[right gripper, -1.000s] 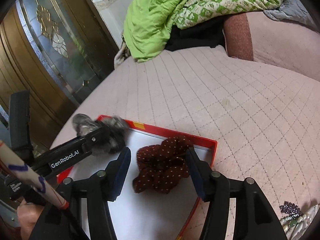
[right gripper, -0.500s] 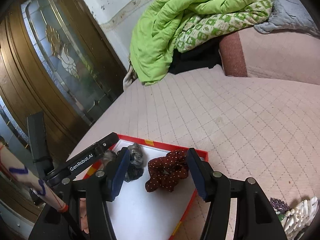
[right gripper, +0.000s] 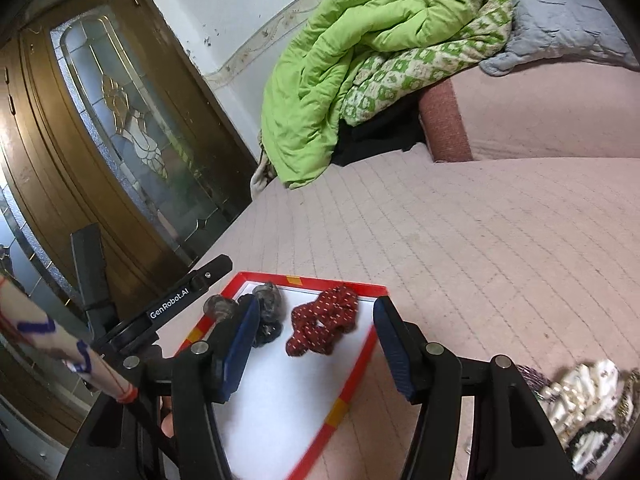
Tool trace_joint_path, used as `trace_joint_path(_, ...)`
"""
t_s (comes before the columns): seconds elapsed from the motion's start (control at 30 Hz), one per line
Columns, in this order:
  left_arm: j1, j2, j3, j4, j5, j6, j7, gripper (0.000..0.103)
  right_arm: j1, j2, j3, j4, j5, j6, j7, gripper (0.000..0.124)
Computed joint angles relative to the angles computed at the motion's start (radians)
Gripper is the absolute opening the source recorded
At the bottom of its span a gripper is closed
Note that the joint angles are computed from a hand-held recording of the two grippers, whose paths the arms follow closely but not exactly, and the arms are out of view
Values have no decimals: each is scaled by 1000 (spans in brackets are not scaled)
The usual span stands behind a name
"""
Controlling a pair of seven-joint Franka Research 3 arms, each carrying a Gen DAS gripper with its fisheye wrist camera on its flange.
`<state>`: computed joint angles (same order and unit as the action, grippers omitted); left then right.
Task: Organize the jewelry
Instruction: 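Move the left gripper to the black hair claw and grasp it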
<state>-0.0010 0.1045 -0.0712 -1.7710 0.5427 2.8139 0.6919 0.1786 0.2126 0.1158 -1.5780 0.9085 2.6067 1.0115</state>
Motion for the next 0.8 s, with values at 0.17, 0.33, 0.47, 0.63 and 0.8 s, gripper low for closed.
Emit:
trace_joint_path(0.17,-23,-18,-38,-26,-49,35,95,66,-18,-113,-31,-145,33,55,-49,64)
trace_joint_path(0.33,-56,-27,-88,-55,-186,46,293,66,-35,-202,-89,-268,-2,95,10,64)
trace_joint_path(0.47,-83,-28,-136,-78,-388,21,502,66,-71,-227,-138,-319,-123,115,214,64)
trace_joint_path(0.63,-120,-11,-165,-70,-562,-37,697,66,-117,-213,-168,-310,-259,55,354,39)
trace_joint_path(0.8,-125,18,-197,-40,-790,-121,861,66,-162,-184,-184,-278,-201,-73,348,39)
